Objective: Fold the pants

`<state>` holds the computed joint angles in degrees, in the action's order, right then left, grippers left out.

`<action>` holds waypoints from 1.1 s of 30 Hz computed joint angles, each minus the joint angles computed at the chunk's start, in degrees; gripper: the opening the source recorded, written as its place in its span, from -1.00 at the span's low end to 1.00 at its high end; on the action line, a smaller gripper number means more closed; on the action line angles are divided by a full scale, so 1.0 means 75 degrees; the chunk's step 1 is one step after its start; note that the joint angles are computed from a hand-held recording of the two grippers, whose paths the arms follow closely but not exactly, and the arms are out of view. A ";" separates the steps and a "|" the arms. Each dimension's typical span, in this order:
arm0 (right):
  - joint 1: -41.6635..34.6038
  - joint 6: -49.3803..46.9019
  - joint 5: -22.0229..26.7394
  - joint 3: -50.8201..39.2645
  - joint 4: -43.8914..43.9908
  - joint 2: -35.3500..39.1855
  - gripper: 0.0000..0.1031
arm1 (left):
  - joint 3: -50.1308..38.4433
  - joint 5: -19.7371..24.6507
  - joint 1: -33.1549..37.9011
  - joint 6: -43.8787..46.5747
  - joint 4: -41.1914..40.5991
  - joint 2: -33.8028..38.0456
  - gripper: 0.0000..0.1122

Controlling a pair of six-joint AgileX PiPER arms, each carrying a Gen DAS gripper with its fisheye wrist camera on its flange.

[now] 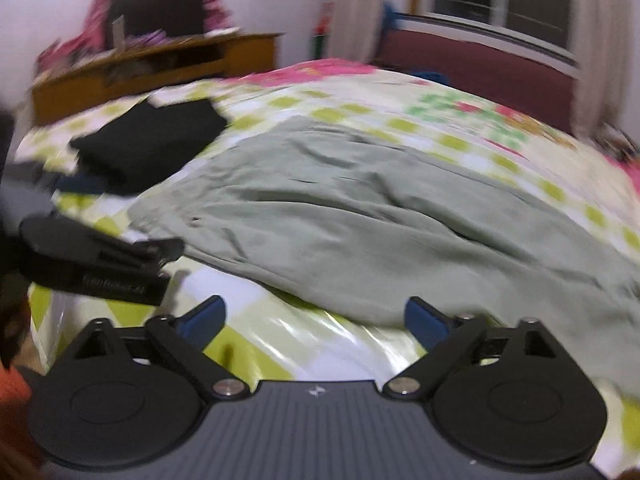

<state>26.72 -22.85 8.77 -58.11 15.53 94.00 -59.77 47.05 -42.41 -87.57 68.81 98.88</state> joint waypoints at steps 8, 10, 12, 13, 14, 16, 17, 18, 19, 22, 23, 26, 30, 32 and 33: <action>0.0208 -0.2725 0.1000 -0.1939 0.1810 0.1714 -0.03 | 0.0309 -0.1775 0.1095 0.0488 0.0238 0.0057 0.65; 0.0151 -0.2472 0.1672 -0.2600 0.1718 0.2122 -0.38 | 0.0282 -0.2237 0.1402 0.0952 -0.0101 0.0011 0.46; 0.0181 -0.2093 0.2040 -0.2968 0.1634 0.2334 -0.58 | 0.0230 -0.2178 0.1535 0.1315 -0.0399 -0.0038 -0.03; 0.0242 -0.1894 0.2125 -0.3052 0.1538 0.2377 -0.69 | 0.0263 -0.2074 0.1571 0.1545 -0.0620 -0.0129 -0.09; 0.0339 -0.1719 0.2142 -0.3067 0.1427 0.2365 -0.72 | 0.0404 -0.2250 0.1740 0.1762 -0.0821 -0.0311 -0.09; 0.0460 -0.1941 0.2267 -0.3092 0.1741 0.2347 -0.74 | 0.0671 -0.2233 0.1905 0.1879 -0.0872 -0.0585 -0.10; 0.0487 -0.2228 0.2391 -0.3104 0.2095 0.2340 -0.74 | 0.0764 -0.2032 0.1928 0.1929 -0.0827 -0.0662 -0.10; 0.0552 -0.2406 0.2488 -0.3136 0.2349 0.2353 -0.74 | 0.0853 -0.1845 0.1918 0.1930 -0.0735 -0.0721 -0.10; 0.0652 -0.2482 0.2542 -0.3221 0.2499 0.2422 -0.73 | 0.0960 -0.1627 0.1888 0.1889 -0.0603 -0.0787 -0.10; 0.1000 -0.2162 0.2474 -0.3424 0.2315 0.2615 -0.49 | 0.1109 -0.1401 0.1947 0.2041 -0.0726 -0.1003 -0.10; 0.1041 -0.2071 0.2489 -0.3451 0.2305 0.2626 -0.36 | 0.1160 -0.1339 0.1919 0.2056 -0.0786 -0.1105 -0.10; 0.0866 -0.2651 0.2411 -0.2893 0.3088 0.2113 -0.36 | 0.1266 -0.0970 0.1634 0.1904 -0.0573 -0.1280 -0.10; -0.0059 -0.3059 0.2210 -0.1425 0.3848 0.0766 -0.15 | 0.0983 -0.0724 0.1175 0.2011 -0.0516 -0.1215 -0.09; -0.0904 -0.2541 0.2035 -0.0655 0.3384 0.0056 -0.15 | 0.0686 -0.0782 0.0917 0.2108 -0.0587 -0.1112 -0.09; -0.1420 -0.2164 0.1909 -0.0296 0.2999 -0.0268 -0.15 | 0.0499 -0.0842 0.0751 0.2124 -0.0606 -0.1018 -0.08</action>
<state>16.08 -39.08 23.08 -60.33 38.03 91.98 -56.02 40.74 -36.78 -71.64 64.27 91.24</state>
